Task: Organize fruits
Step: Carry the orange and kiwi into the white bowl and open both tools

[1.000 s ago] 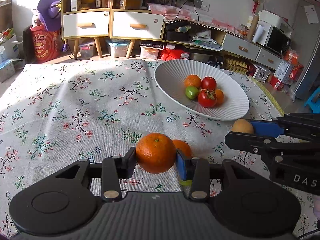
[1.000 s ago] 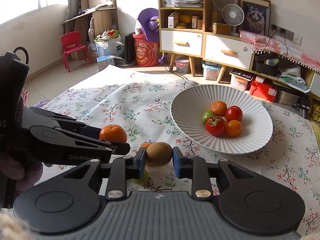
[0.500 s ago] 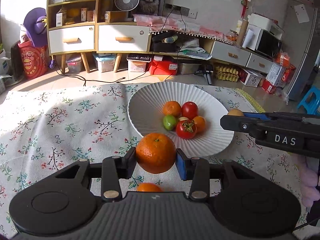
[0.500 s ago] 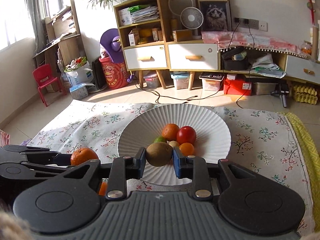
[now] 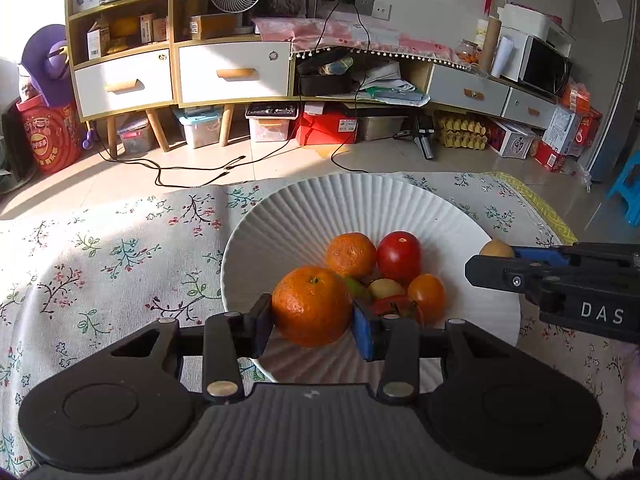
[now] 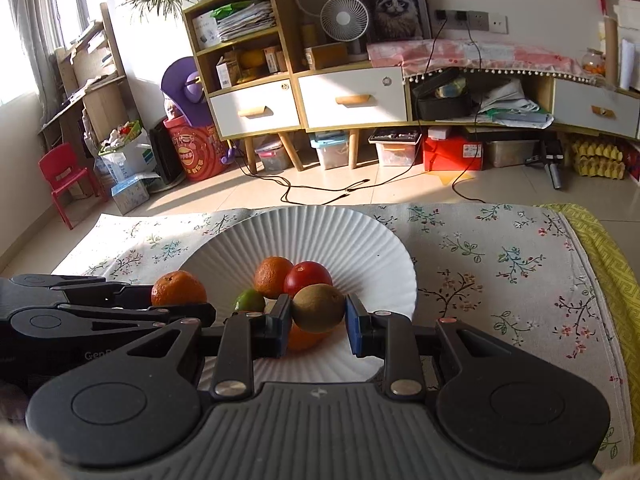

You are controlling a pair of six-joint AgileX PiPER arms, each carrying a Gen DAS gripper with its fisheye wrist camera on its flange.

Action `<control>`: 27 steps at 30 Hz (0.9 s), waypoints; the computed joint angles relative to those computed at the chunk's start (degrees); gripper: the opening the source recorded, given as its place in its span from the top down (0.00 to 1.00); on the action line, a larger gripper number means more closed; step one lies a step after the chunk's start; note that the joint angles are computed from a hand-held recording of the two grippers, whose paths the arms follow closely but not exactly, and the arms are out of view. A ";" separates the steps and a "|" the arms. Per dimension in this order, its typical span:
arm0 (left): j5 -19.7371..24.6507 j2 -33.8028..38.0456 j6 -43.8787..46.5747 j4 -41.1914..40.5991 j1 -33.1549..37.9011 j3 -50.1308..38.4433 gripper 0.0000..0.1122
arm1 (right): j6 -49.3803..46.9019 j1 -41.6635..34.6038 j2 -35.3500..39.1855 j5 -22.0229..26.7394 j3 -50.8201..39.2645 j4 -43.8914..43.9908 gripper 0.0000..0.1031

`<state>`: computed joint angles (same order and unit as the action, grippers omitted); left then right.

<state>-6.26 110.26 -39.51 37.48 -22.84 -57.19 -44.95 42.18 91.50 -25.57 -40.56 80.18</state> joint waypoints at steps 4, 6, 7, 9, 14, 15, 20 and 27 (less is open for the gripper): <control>-0.39 1.16 3.20 -2.92 -0.06 -1.28 0.59 | -2.27 -1.27 1.41 0.54 -0.96 1.38 0.75; 0.18 1.33 5.89 -5.61 -0.41 -1.79 0.59 | -3.49 -1.28 1.83 0.55 -1.36 2.13 0.75; 0.57 1.45 4.87 -4.71 -0.40 -2.23 0.59 | -4.20 -1.18 1.95 0.55 -1.55 2.65 0.75; 1.07 1.53 -1.48 1.54 -0.29 -2.84 0.59 | -5.34 -1.31 2.21 0.62 -1.84 3.36 0.75; 0.76 1.05 -3.09 3.83 -0.04 -2.85 0.57 | -7.04 -1.07 2.31 0.39 -1.93 5.18 0.72; 0.53 0.78 -2.04 3.00 0.05 -2.62 0.55 | -7.46 -0.80 2.19 0.04 -1.90 5.75 0.72; -0.75 -1.32 1.10 0.32 0.85 -0.68 0.43 | -8.75 -0.33 1.59 -1.19 -1.90 7.56 0.63; -2.78 -5.23 4.74 -2.03 2.38 3.60 0.32 | -11.56 1.80 0.74 -3.54 -2.25 10.79 0.46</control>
